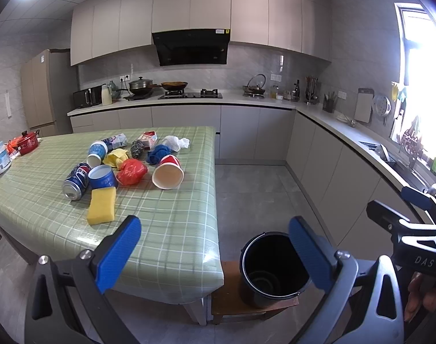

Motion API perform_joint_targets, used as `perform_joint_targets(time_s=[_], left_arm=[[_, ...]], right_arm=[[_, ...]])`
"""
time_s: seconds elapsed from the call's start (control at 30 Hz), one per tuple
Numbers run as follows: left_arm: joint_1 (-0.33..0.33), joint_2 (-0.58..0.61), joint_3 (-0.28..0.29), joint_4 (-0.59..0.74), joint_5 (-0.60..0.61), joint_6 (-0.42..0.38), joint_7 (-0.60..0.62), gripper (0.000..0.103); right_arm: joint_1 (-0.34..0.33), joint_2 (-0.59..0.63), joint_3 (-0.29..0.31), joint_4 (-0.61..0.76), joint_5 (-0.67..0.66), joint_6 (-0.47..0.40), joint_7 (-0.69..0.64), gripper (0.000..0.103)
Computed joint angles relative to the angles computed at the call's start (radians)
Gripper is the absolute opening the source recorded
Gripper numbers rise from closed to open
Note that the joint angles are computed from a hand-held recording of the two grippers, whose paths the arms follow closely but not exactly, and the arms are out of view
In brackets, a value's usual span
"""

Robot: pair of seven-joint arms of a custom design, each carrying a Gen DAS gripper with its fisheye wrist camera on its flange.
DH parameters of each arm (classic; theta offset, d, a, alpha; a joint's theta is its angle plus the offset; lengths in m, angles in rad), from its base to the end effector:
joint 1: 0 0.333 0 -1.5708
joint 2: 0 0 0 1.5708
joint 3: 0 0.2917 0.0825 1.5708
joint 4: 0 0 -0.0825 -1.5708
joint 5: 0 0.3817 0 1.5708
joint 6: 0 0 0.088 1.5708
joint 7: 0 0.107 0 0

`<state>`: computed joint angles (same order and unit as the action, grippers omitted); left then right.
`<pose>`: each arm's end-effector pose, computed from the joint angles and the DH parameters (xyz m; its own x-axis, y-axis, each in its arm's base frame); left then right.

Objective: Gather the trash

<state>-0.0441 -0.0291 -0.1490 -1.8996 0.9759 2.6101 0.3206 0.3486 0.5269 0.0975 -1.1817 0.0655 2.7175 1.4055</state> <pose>0.5827 -0.1332 0.5640 0.3444 -0.9379 0.0428 -0.4801 -0.2151 -0.8505 0.6819 0.2986 0.5914 0.4894 -0.8716 0.0264 -0.4498 -0.2782 -0.8487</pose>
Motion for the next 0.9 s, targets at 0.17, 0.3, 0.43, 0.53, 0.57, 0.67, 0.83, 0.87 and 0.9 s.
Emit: perform_joint_targets(time_s=[0.17,0.3,0.43,0.53,0.57,0.67,0.83,0.87,0.9], left_arm=[[0.003,-0.010,0.000,-0.010,0.007,0.000,-0.012,0.103],[0.006,-0.013,-0.001,-0.014,-0.003,0.002,-0.003,0.103],[0.007,-0.013,-0.003,-0.014,-0.001,0.001,-0.006,0.103],[0.008,-0.014,-0.003,-0.015,-0.002,0.002,-0.005,0.103],[0.008,-0.014,-0.003,-0.015,-0.002,0.001,-0.005,0.103],[0.008,-0.015,-0.004,-0.016,-0.004,0.001,-0.003,0.103],[0.008,-0.015,-0.004,-0.016,-0.001,-0.001,-0.005,0.103],[0.008,-0.016,-0.004,-0.017,-0.002,-0.001,-0.005,0.103],[0.008,-0.017,-0.004,-0.019,-0.003,-0.001,-0.005,0.103]], right_arm=[[0.001,-0.001,-0.002,-0.003,-0.001,0.003,0.001,0.103],[0.002,-0.002,-0.002,-0.005,-0.002,0.005,0.001,0.103],[0.002,-0.002,-0.002,-0.004,-0.002,0.004,0.002,0.103],[0.002,-0.004,-0.002,-0.008,-0.002,0.008,0.003,0.103],[0.001,-0.003,-0.001,-0.006,-0.002,0.006,0.002,0.103],[0.002,-0.006,-0.002,-0.010,-0.003,0.007,0.003,0.103],[0.000,-0.008,0.000,-0.013,-0.001,0.009,0.001,0.103],[0.001,-0.007,-0.001,-0.012,-0.002,0.008,0.002,0.103],[0.001,-0.010,-0.001,-0.016,-0.002,0.011,0.002,0.103]])
